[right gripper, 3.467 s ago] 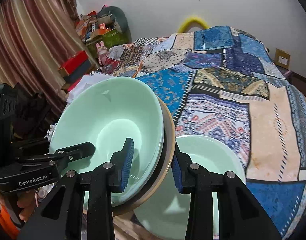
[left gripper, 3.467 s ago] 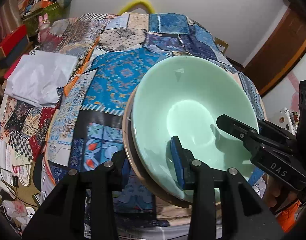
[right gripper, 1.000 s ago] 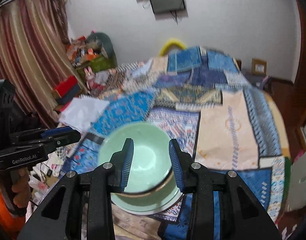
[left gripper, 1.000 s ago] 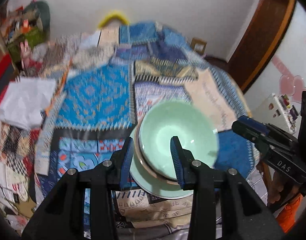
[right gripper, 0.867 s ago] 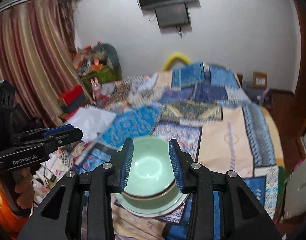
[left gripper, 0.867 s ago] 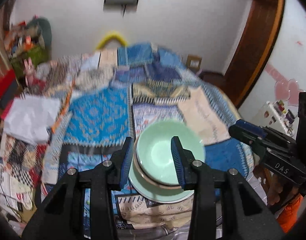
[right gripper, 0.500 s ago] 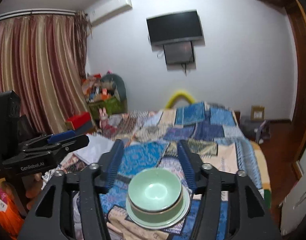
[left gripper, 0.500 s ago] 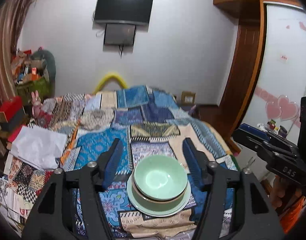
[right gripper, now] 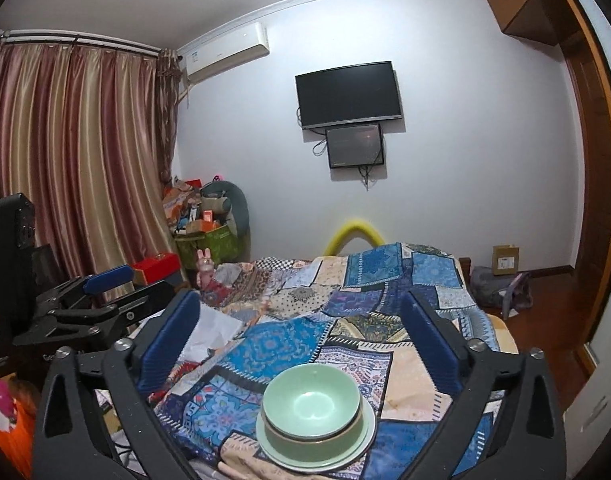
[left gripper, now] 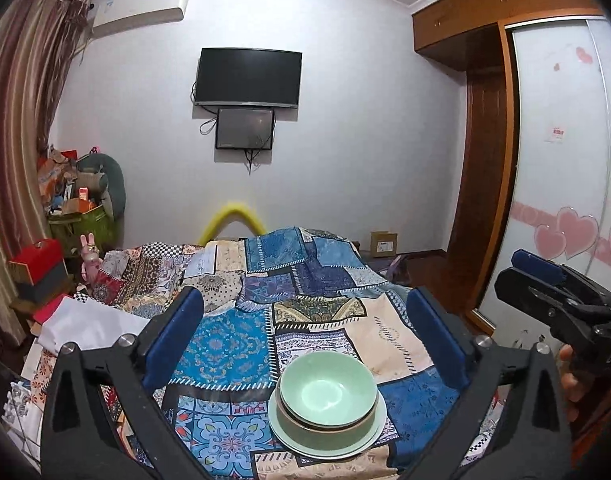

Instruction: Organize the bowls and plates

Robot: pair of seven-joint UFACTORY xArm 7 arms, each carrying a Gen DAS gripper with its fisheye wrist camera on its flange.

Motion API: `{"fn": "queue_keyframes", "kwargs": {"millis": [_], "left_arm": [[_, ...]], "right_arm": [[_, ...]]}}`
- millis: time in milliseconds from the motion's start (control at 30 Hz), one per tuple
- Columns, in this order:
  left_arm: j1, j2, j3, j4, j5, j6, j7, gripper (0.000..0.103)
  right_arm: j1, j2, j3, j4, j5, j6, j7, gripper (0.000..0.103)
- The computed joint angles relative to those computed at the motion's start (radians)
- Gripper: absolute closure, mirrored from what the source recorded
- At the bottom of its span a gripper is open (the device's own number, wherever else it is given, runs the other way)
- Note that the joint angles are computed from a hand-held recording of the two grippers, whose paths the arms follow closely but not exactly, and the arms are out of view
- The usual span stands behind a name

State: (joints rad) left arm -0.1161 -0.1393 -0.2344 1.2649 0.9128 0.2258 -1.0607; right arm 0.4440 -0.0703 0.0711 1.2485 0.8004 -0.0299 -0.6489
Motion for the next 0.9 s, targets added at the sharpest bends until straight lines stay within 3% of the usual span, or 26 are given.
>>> {"fn": "queue_keyframes", "kwargs": {"millis": [633,900], "left_arm": [[0.014,-0.004,-0.012,-0.012,0.042,-0.012,-0.037,0.000],[0.003,-0.002,-0.006,-0.016,0.044,-0.010,-0.038,0.000]], "right_arm": [[0.024,-0.033,-0.032,-0.071,-0.216,-0.034,0.205,0.000],[0.033,-0.032,-0.047,-0.064,-0.232,-0.013,0.227,0.000]]}}
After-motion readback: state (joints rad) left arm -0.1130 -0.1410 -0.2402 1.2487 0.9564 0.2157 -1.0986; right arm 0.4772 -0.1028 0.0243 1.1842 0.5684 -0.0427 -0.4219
